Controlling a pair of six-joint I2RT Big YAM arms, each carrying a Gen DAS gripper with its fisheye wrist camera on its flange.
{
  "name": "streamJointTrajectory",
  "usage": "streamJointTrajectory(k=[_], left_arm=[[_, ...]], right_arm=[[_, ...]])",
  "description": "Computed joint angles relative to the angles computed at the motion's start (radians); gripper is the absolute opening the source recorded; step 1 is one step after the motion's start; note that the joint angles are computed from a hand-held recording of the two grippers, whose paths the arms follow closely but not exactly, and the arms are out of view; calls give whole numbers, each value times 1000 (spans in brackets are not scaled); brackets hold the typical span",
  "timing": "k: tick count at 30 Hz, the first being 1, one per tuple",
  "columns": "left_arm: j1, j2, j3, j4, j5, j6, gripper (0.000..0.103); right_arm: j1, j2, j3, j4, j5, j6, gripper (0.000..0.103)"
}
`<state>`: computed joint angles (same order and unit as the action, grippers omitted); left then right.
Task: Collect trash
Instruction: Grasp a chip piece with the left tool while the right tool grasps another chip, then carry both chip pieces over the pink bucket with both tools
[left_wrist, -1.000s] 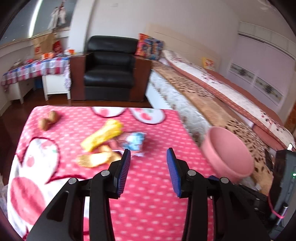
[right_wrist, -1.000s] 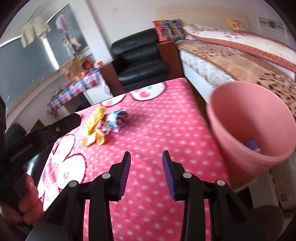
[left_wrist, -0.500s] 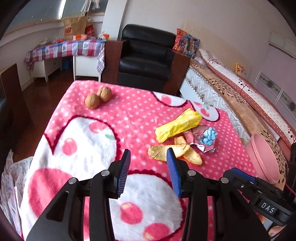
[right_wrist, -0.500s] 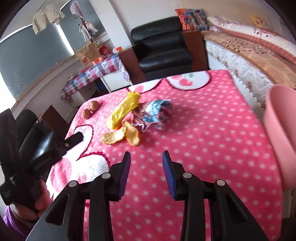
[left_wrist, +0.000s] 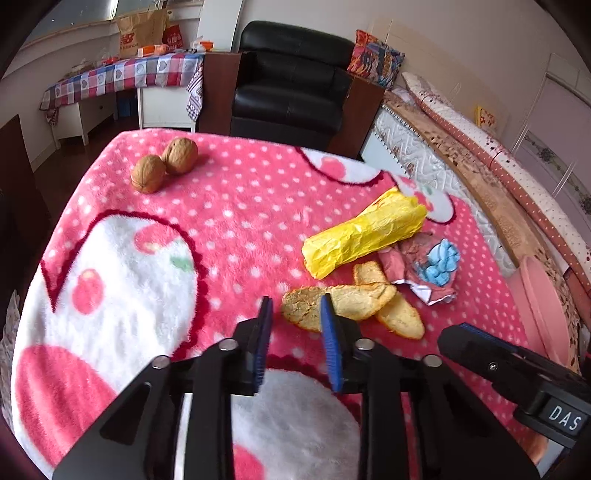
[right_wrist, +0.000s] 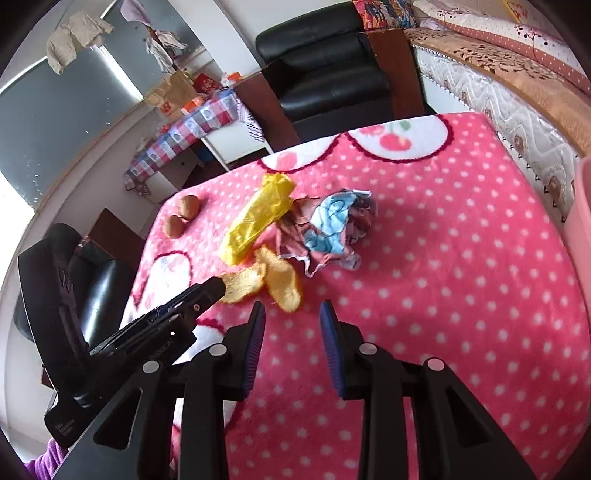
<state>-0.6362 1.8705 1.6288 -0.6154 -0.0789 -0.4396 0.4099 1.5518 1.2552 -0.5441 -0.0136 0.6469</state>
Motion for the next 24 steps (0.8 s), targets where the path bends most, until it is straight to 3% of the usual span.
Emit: streamJointTrajectory(k=[6, 13, 20, 24], left_arm=[[14, -17, -25, 24, 38, -8, 5], [30, -82, -95, 72, 68, 4, 3], [37, -140, -157, 95, 102, -5, 3], [25, -173, -188, 113, 100, 12, 3]], right_arm=[[14, 70, 92, -59, 40, -33, 30], [17, 142, 157, -129, 41, -27, 8], [18, 61, 60, -88, -8, 26, 6], [26, -13, -7, -76, 13, 37, 6]])
